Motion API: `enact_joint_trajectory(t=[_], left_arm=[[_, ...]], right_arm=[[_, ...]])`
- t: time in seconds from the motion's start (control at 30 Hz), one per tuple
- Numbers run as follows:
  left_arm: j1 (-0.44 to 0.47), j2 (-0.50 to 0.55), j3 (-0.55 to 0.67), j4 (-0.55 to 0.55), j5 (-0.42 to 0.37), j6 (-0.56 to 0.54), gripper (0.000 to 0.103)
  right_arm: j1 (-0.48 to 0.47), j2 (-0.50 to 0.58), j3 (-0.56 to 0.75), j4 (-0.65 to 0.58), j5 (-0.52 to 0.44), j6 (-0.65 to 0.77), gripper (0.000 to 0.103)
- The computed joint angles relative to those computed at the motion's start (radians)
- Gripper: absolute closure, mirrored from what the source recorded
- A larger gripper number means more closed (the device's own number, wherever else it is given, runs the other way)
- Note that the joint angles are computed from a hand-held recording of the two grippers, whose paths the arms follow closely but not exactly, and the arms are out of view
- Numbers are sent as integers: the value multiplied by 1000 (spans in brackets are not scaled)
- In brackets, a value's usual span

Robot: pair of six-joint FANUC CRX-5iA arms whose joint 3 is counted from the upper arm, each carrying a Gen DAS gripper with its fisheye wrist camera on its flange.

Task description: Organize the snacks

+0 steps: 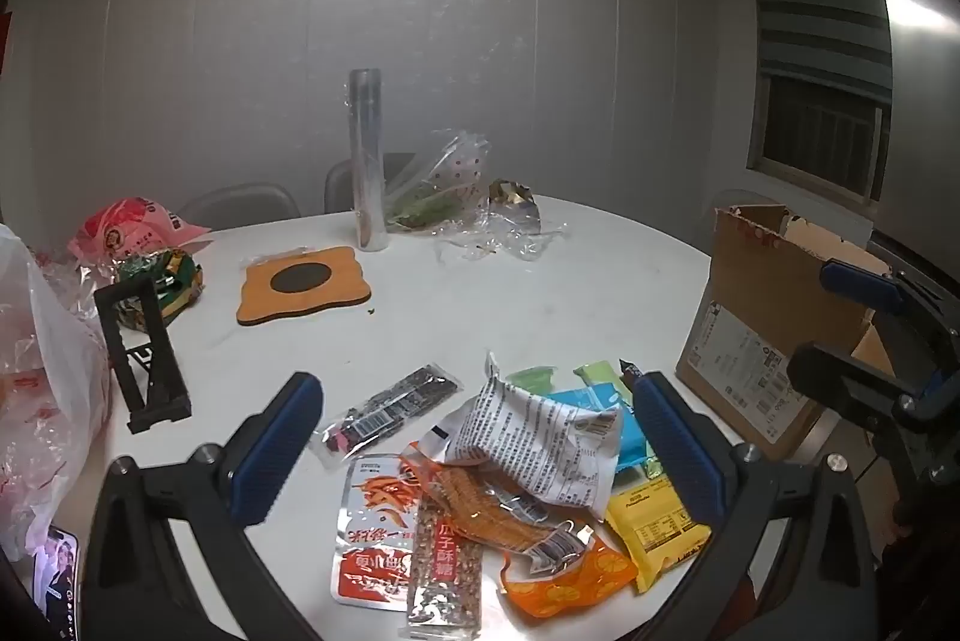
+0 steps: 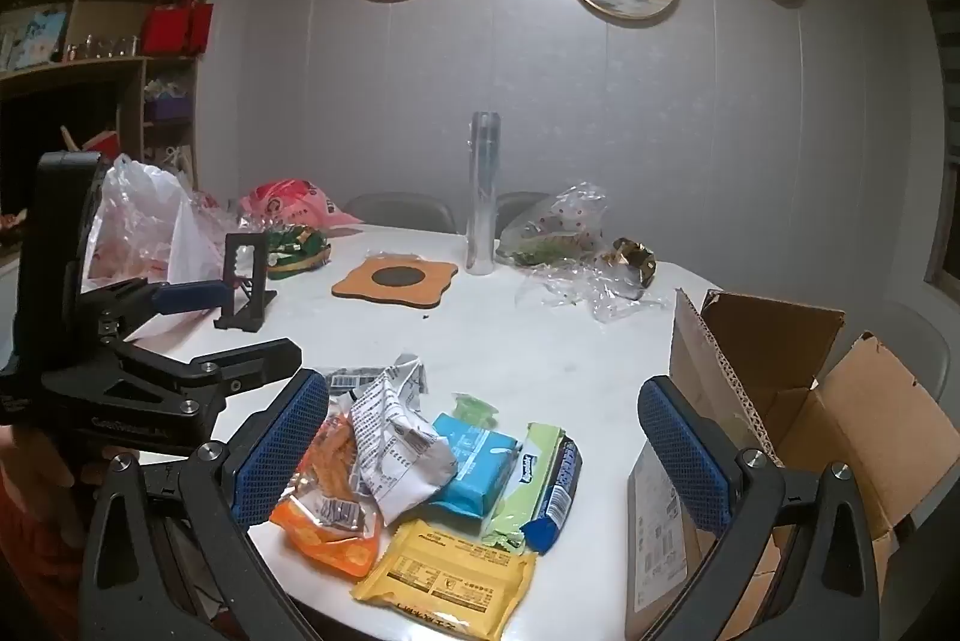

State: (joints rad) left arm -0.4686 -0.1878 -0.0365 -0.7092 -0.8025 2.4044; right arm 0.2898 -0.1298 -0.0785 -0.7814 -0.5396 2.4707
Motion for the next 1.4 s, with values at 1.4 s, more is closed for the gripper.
enact_joint_trajectory(t=[1.4], left_arm=[[8,-7,-11,42,35,-38,1]], right_arm=[[15,7,-9,41,24,-36,0]])
